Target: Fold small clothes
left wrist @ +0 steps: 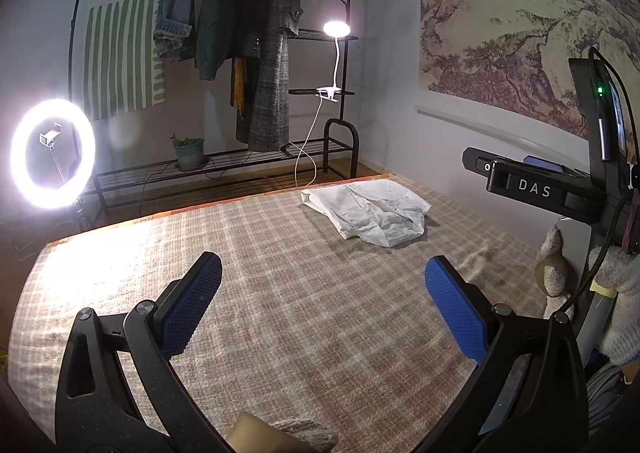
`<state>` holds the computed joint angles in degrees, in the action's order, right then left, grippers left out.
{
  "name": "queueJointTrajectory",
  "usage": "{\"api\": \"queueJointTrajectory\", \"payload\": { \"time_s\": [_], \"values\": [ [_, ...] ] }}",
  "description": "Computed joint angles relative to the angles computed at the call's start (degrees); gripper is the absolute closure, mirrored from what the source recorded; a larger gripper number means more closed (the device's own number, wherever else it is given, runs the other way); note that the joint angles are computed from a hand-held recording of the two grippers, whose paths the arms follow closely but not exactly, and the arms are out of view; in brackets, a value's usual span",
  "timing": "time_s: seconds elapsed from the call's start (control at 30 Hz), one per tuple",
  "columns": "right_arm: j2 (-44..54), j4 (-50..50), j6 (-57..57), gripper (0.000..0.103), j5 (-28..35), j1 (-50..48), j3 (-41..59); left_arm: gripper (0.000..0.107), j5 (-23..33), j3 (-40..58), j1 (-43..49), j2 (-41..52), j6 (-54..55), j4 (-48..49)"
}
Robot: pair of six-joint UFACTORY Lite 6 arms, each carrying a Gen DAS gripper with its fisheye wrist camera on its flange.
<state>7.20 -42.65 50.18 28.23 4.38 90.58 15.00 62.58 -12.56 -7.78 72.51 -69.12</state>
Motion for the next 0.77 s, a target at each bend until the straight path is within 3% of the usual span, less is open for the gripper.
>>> {"api": "queueJointTrajectory", "payload": {
  "time_s": [0.77],
  "values": [
    [-0.1,0.7,-0.4,0.000,-0.2,0.0,-0.3,0.004,0.6,-0.4,0.9,-1.1,5.1,-3.9]
  ]
}}
